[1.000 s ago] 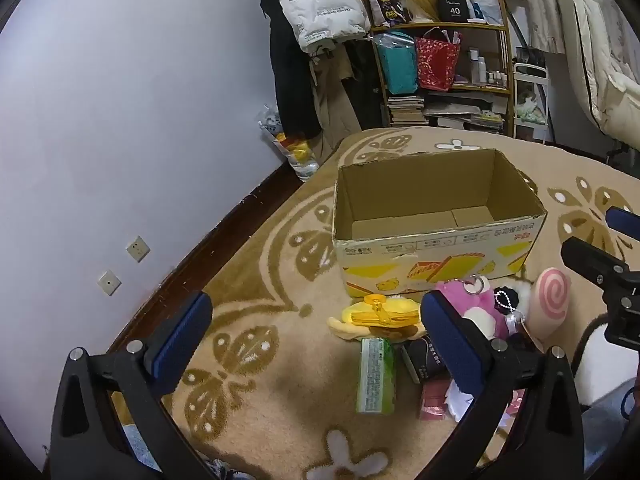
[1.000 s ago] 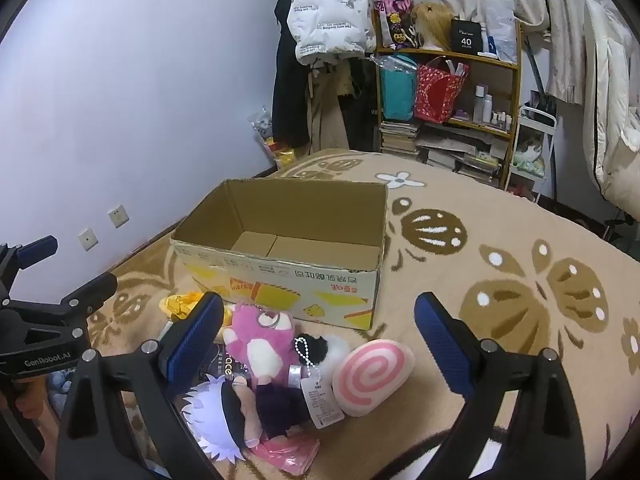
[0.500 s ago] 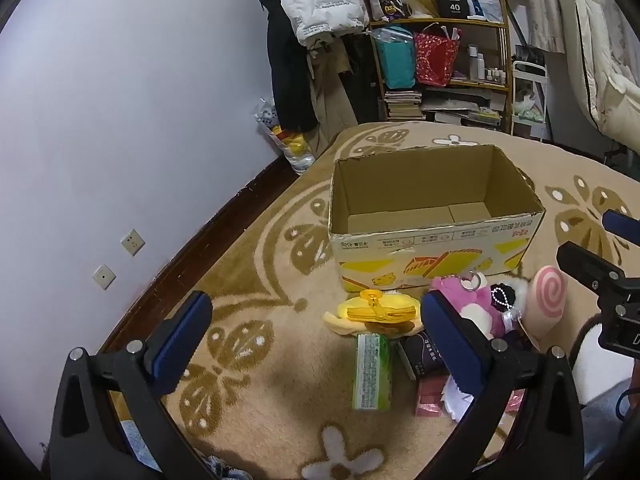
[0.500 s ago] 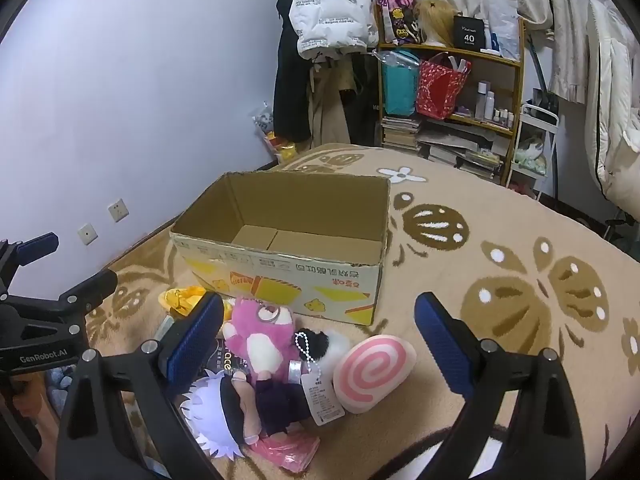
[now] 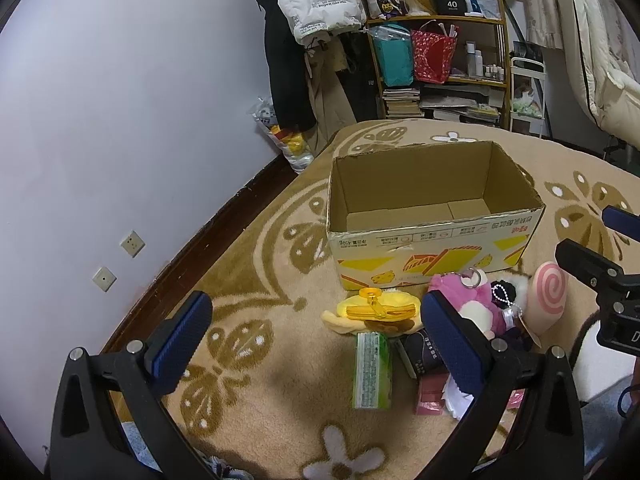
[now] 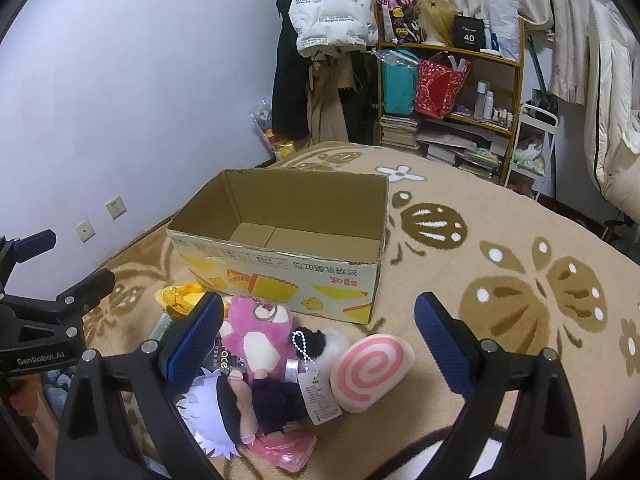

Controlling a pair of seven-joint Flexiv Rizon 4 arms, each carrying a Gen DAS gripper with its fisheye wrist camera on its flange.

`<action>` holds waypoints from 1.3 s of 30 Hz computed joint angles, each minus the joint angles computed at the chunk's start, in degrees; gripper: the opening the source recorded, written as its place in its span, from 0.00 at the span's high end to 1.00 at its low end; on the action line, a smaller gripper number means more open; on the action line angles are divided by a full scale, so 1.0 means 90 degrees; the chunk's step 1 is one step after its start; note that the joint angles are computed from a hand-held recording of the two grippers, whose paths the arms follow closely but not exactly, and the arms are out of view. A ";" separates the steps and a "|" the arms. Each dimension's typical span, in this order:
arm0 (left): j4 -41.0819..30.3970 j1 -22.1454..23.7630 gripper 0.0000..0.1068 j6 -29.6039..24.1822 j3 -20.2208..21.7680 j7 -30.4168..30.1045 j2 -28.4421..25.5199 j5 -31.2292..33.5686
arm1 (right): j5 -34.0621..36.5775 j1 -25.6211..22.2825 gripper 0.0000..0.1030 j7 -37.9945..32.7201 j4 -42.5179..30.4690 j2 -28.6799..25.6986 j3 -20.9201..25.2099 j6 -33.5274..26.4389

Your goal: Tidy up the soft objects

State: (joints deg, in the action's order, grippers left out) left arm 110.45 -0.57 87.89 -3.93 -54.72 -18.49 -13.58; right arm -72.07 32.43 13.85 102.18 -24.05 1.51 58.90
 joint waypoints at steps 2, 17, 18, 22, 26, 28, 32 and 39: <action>-0.0008 0.0017 0.04 -0.0009 -0.0015 0.0012 -0.0007 -0.0013 | 0.0007 0.0001 0.03 -0.0015 -0.0007 -0.0004 0.0004 -0.0005; -0.0028 -0.0014 0.04 -0.0002 0.0046 0.0052 -0.0044 0.0079 | -0.0102 -0.0067 0.02 0.0122 0.0160 0.0057 0.0049 0.0001; -0.0024 -0.0005 0.04 0.0001 0.0033 0.0054 -0.0043 0.0072 | -0.0113 -0.0073 0.02 0.0133 0.0188 0.0073 0.0049 0.0013; -0.0044 -0.0035 0.04 -0.0011 0.0079 0.0011 -0.0052 0.0104 | -0.0092 -0.0061 0.02 0.0091 0.0164 0.0071 0.0053 -0.0033; -0.0066 -0.0051 0.04 -0.0022 0.0103 -0.0014 -0.0067 0.0148 | -0.0071 -0.0036 0.02 0.0008 0.0094 0.0047 0.0061 -0.0124; -0.0073 -0.0059 0.04 -0.0019 0.0115 -0.0019 -0.0071 0.0174 | -0.0046 -0.0029 0.02 -0.0014 0.0086 0.0042 0.0062 -0.0130; -0.0073 -0.0062 0.04 -0.0028 0.0120 -0.0029 -0.0066 0.0193 | -0.0020 -0.0022 0.02 -0.0047 0.0092 0.0049 0.0058 -0.0131; -0.0072 -0.0051 0.04 -0.0027 0.0108 -0.0031 -0.0065 0.0201 | 0.0000 -0.0008 0.02 -0.0055 0.0086 0.0045 0.0052 -0.0144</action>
State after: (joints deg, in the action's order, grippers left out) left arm 109.80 -1.03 87.64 -2.95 -55.00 -19.08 -11.78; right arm -72.07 32.36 13.36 102.95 -23.65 1.98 57.61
